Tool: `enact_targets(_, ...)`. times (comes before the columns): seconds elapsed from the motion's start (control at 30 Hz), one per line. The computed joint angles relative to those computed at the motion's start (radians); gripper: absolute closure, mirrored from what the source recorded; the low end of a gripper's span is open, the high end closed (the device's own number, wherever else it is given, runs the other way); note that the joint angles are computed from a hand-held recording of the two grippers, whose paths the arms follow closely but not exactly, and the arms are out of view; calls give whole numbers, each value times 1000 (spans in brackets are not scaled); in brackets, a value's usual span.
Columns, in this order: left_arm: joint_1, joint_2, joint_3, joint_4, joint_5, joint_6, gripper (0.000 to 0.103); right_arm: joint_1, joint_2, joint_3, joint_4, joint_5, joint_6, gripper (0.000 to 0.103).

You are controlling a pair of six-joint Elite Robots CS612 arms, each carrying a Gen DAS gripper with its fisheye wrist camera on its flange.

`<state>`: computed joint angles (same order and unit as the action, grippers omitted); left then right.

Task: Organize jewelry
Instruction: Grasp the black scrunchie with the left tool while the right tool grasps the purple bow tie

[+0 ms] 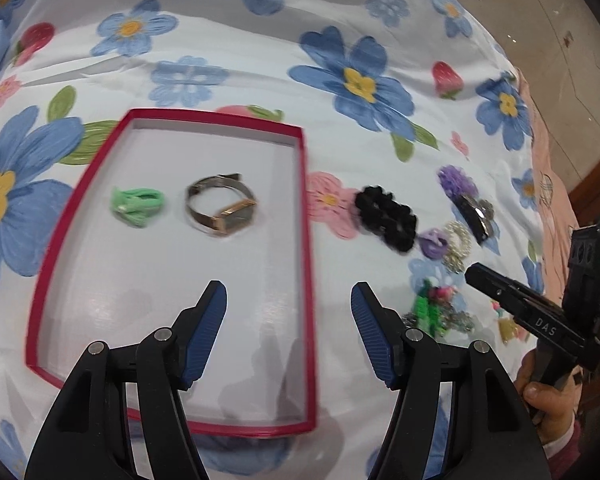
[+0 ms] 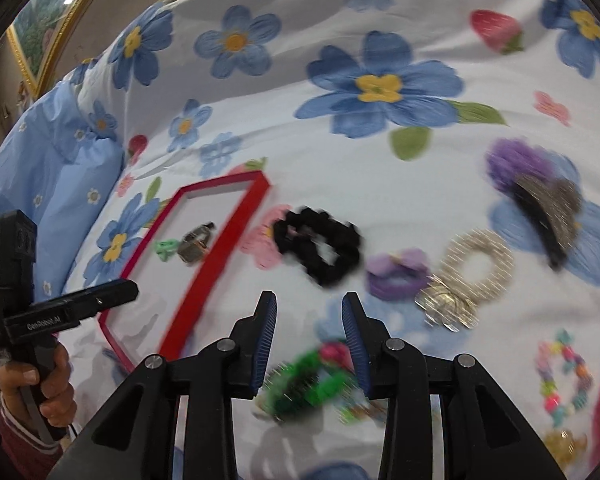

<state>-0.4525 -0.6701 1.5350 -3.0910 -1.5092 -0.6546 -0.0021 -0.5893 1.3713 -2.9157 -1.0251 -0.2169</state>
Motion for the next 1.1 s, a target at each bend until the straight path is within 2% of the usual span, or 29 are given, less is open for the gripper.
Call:
enact_targets(0.17,-11,4,-17,15,-8,23,39,-21,-7,31,-35,-22,28,66)
enact_targets(0.37,-19,12,-46,44,-6,53,39,-28,-7,35,-64,-33,30,66)
enact_targets(0.63,-19,31,-104,99,5,100,39,-27,6,1,-28,-36,4,66)
enact_targets(0.87,-13,68,-185,161,1,153,39,-22,29,-55,42,-47,-78,66)
enact_targets(1.1,-3,132,-310,254,-16,208,39,-15,59,-124,109,-60,-181,66)
